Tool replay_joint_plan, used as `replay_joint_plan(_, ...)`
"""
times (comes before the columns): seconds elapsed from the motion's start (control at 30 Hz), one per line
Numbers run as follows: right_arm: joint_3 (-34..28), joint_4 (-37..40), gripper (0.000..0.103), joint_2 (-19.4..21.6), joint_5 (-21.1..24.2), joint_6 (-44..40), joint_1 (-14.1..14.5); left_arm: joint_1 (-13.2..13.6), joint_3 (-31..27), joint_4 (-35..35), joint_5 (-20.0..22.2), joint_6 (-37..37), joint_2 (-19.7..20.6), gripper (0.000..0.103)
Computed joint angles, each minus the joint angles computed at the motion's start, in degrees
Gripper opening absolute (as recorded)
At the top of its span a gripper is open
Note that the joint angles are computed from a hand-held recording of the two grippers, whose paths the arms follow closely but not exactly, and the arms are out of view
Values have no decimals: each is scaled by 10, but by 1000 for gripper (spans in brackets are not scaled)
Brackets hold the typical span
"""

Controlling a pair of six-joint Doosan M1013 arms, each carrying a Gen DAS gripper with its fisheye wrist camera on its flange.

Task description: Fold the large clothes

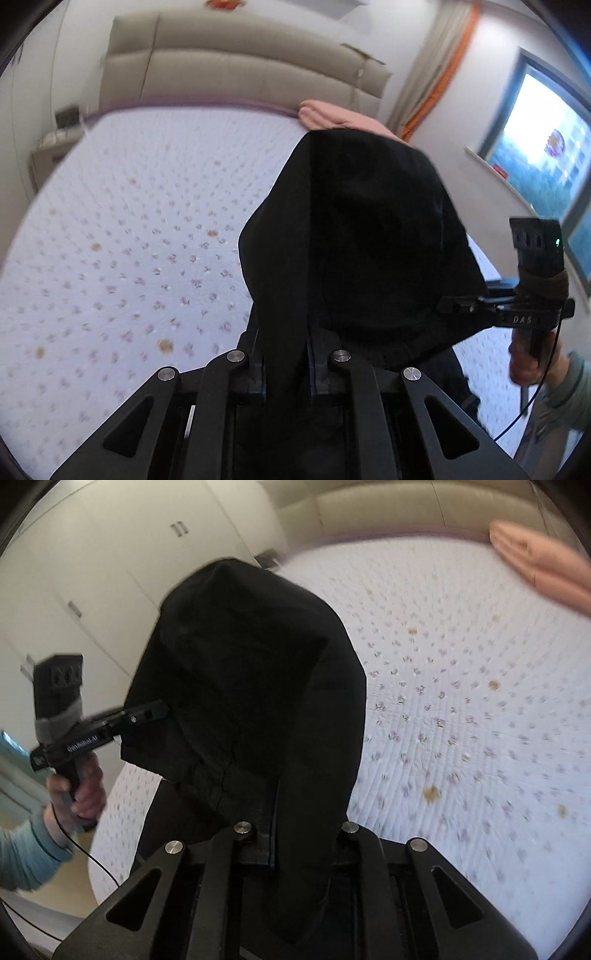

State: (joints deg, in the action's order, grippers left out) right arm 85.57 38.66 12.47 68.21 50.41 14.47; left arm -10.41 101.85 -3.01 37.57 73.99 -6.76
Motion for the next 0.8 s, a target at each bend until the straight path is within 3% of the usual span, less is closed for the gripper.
replay_joint_plan(0.13, 51, -42, 16, -73, -20, -13, 10, -58, 29, 85, 43, -59, -59, 14)
replay_joint_plan(0.27, 109, -135, 16, -142, -72, -14, 38, -137, 59, 163, 113, -129, -96, 18)
replay_joint_plan(0.4, 171, -284, 17, -182, -119, 46, 79, -173, 98, 152, 182, -168, -98, 18)
replay_joint_plan(0.47, 196, -349, 17, -183, -121, 95, 88, -182, 123, 153, 217, -199, -95, 18)
replay_joint_plan(0.53, 208, -378, 17, -181, -109, 123, 78, -166, 142, 132, 232, -212, -99, 15)
replay_joint_plan(0.7, 191, -321, 19, -183, -58, 159, 28, -153, 126, 174, 228, -238, -119, 15)
replay_joint_plan(0.8, 157, -250, 22, -180, -30, 165, -6, -144, 90, 192, 192, -219, -113, 15)
